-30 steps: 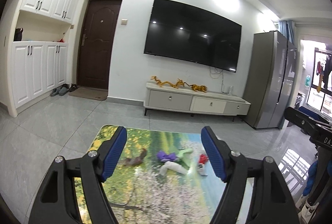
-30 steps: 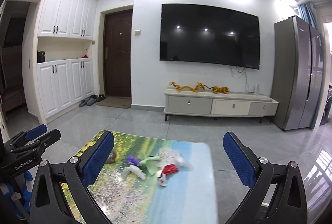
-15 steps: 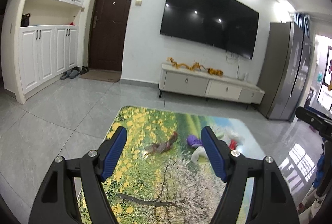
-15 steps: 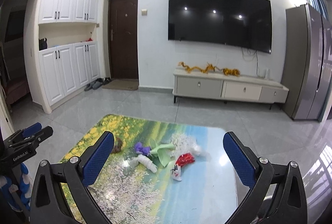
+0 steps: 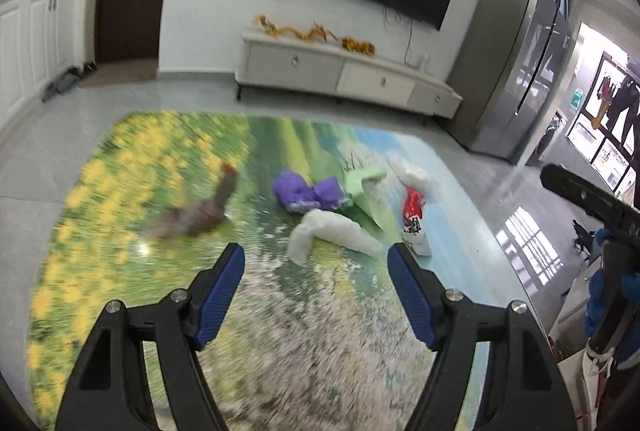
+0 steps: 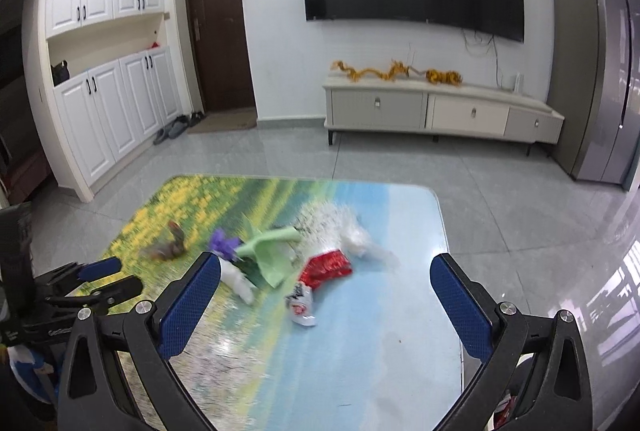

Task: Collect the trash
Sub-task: 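Move both open grippers back over the table, then grasp the white cloth with the left gripper while the right gripper grasps the red chip bag and bottle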

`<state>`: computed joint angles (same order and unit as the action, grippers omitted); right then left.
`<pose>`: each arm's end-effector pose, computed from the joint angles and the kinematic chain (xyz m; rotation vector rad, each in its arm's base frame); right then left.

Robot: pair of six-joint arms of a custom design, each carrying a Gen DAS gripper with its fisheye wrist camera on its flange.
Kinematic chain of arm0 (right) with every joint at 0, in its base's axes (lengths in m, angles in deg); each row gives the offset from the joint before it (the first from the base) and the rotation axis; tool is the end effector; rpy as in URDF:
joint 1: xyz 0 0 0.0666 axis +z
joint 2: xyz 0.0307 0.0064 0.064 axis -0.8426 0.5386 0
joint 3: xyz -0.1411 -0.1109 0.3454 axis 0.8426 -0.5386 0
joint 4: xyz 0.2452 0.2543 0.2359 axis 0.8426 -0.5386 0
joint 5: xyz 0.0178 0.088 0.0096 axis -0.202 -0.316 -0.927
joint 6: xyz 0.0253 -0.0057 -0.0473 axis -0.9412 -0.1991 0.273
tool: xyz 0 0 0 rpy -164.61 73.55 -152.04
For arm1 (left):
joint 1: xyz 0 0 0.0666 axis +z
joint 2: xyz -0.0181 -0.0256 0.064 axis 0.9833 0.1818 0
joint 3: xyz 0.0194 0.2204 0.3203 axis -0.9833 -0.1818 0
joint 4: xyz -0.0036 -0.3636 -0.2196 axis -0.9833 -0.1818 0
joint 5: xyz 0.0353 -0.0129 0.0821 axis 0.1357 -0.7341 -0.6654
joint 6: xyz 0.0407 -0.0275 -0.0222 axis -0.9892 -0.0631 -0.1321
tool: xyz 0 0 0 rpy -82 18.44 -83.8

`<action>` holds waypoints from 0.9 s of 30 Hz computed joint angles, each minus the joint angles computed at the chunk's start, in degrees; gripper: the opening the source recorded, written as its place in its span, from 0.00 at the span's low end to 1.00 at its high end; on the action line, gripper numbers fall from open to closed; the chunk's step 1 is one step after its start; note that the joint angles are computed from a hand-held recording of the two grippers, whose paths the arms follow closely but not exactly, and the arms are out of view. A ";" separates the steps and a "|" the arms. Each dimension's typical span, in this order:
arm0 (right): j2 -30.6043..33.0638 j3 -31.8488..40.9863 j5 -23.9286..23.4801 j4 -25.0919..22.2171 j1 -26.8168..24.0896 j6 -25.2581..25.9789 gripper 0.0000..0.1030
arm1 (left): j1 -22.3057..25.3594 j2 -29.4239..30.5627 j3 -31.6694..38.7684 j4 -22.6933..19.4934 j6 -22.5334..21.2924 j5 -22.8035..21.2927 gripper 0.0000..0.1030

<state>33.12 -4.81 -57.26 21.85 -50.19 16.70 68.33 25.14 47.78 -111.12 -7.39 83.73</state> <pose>0.5666 0.0800 0.4185 -0.3815 2.1952 0.2870 0.4531 -0.0928 0.3751 -0.0630 2.2909 -0.3278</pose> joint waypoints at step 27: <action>14.67 9.60 -7.64 -5.33 0.51 2.52 0.80 | -1.65 14.95 9.32 -2.84 5.99 -4.27 0.23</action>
